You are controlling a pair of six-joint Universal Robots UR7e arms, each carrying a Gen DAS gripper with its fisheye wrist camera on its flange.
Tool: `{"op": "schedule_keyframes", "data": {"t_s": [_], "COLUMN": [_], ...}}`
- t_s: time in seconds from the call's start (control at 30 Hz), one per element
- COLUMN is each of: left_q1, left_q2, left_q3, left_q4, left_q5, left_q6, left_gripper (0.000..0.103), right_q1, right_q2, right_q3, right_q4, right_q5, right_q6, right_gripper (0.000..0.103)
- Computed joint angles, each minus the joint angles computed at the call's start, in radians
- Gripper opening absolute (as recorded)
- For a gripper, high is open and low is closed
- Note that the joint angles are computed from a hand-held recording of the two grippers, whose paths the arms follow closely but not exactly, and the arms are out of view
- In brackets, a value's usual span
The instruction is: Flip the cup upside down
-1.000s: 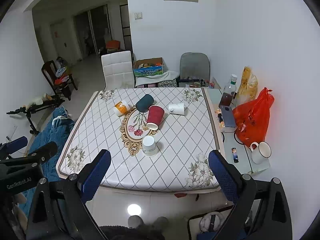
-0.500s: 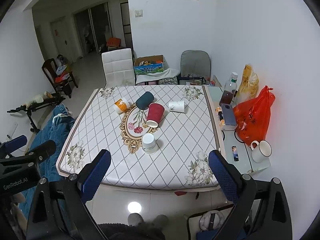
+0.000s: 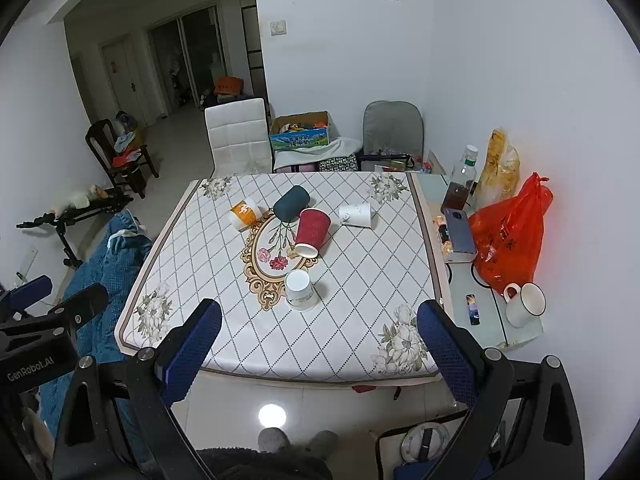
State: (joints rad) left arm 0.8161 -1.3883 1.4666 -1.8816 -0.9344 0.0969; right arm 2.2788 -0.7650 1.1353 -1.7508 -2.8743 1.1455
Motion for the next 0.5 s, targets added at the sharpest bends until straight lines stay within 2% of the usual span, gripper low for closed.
{"op": "schedule_keyframes", "data": {"t_s": [0.5], "left_q1": [0.001], "left_q2": [0.006], "left_q3": [-0.005], "left_q4": [0.002], "left_q5": [0.005], "left_q6": [-0.007], "left_gripper": [0.102], "right_q1": [-0.002], "right_q2": [0.01], "right_q3": [-0.017], "right_q4": [-0.006], "right_q5": [0.004], "right_q6": [-0.016], "right_gripper": [0.1]}}
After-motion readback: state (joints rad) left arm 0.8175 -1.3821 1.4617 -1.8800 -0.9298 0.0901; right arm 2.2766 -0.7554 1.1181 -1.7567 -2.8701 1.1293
